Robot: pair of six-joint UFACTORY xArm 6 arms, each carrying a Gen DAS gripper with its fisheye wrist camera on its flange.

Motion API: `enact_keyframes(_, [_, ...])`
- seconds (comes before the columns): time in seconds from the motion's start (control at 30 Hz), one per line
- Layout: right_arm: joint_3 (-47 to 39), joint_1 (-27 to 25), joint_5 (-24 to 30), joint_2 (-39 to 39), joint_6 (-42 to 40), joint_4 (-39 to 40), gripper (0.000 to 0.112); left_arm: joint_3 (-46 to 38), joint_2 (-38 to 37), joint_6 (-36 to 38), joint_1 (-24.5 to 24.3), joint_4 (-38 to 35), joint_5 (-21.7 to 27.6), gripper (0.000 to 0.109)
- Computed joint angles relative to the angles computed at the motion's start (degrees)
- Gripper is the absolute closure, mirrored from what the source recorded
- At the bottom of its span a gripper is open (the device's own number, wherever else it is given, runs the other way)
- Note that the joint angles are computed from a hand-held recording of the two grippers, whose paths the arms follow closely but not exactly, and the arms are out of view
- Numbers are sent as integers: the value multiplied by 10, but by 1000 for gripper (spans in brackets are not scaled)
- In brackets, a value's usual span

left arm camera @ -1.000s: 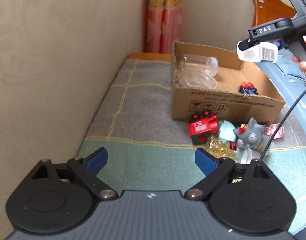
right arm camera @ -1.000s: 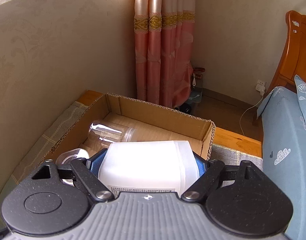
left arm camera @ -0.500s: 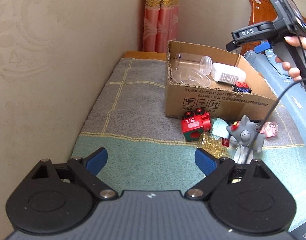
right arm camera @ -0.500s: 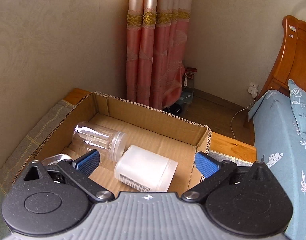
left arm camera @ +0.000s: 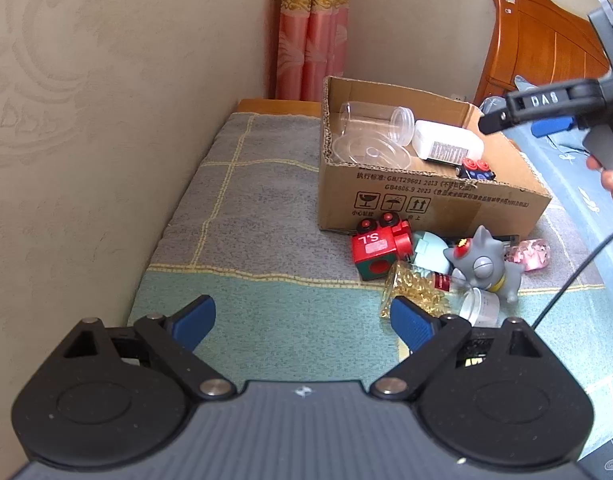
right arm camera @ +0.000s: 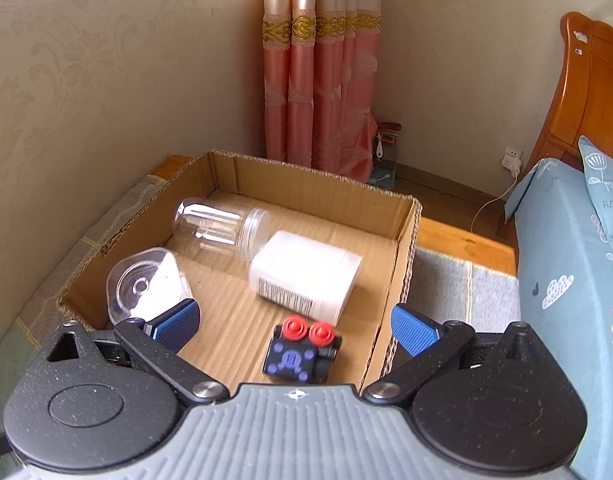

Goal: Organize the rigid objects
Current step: 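Move the right gripper to the pink keychain bottle while the left approaches the gold-ring jar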

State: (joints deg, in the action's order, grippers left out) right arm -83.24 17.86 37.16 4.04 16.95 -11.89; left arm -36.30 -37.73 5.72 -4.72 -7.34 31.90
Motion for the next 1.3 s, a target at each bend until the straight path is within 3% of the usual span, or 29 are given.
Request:
enact_keyframes(0.23, [136, 10, -42, -99, 95, -63, 9, -5, 7, 12, -5, -9, -1, 15])
enact_keyframes(0.5, [258, 19, -60, -177, 251, -214, 9, -7, 19, 30, -17, -22, 2, 15])
enact_keyframes(0.8, [286, 14, -51, -146, 315, -264, 9, -4, 17, 32, -20, -19, 6, 15])
enact_keyframes(0.9, [305, 3, -83, -149, 338, -271, 9, -4, 17, 29, -22, -14, 7, 15])
enact_keyframes(1.1, [322, -11, -79, -162, 395, -315, 9, -7, 23, 33, -31, -13, 8, 15])
enact_keyframes(1.3, [347, -22, -86, -174, 397, -331, 9, -11, 36, 74, -47, -47, 12, 15])
